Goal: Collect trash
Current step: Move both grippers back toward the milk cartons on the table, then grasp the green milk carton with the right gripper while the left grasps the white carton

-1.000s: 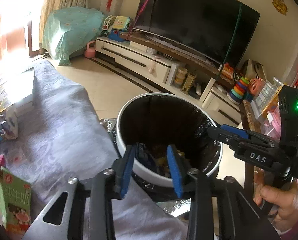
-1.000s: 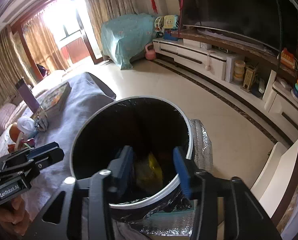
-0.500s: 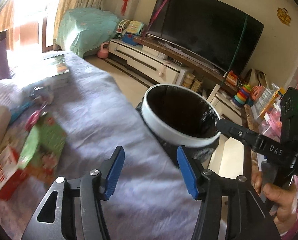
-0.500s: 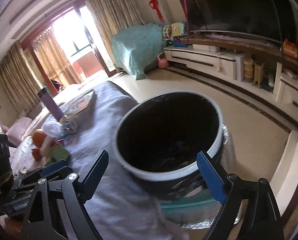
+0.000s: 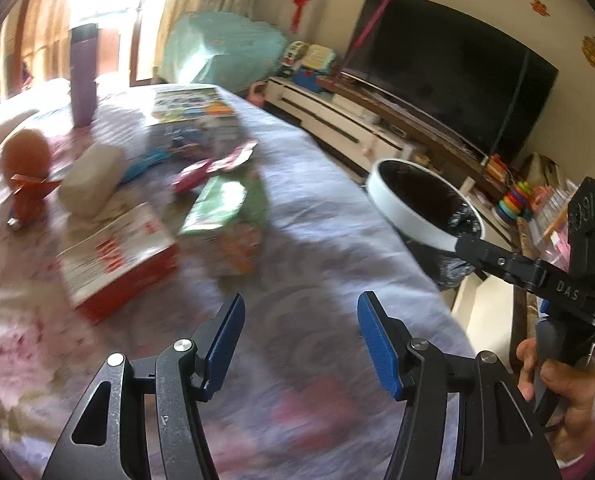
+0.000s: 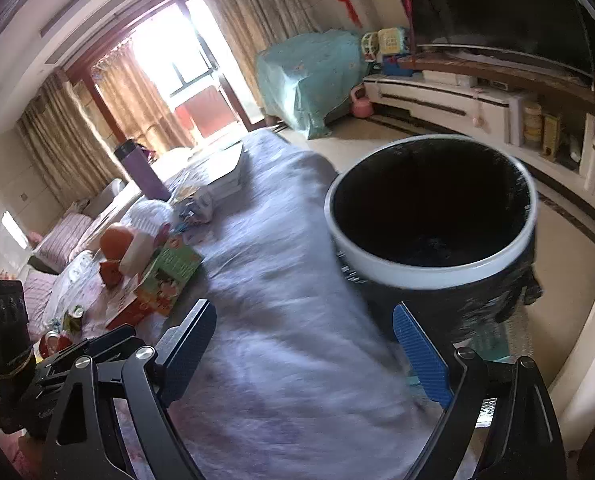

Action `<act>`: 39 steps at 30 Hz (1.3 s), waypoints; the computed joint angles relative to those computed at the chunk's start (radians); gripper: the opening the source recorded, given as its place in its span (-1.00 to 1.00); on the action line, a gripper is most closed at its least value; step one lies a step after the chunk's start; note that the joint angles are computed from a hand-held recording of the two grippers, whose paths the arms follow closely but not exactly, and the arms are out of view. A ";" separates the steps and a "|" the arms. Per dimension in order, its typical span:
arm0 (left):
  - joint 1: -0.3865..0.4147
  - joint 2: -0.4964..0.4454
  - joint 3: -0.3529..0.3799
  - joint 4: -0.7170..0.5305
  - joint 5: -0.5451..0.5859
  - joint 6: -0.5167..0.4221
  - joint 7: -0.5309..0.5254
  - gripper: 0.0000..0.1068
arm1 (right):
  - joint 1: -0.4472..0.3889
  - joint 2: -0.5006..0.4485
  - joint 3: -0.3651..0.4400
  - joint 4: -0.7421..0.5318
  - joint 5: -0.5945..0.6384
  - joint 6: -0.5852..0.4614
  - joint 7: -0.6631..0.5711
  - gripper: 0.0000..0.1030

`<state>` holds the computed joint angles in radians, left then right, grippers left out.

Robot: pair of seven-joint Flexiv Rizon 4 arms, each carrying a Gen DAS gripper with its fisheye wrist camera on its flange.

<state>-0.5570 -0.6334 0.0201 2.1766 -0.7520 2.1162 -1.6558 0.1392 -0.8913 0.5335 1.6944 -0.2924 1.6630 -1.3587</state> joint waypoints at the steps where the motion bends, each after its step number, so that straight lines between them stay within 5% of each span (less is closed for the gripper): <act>1: -0.005 0.007 0.002 0.013 -0.008 0.005 -0.006 0.09 | 0.004 0.000 0.002 0.000 0.000 -0.003 0.000 0.78; 28: 0.009 0.122 -0.016 0.225 -0.128 0.073 -0.003 0.26 | 0.092 -0.044 0.059 -0.035 0.020 -0.063 -0.038 0.78; 39: 0.022 0.117 0.033 0.197 -0.171 -0.001 0.222 0.46 | 0.126 -0.086 0.090 -0.122 0.072 -0.143 -0.093 0.77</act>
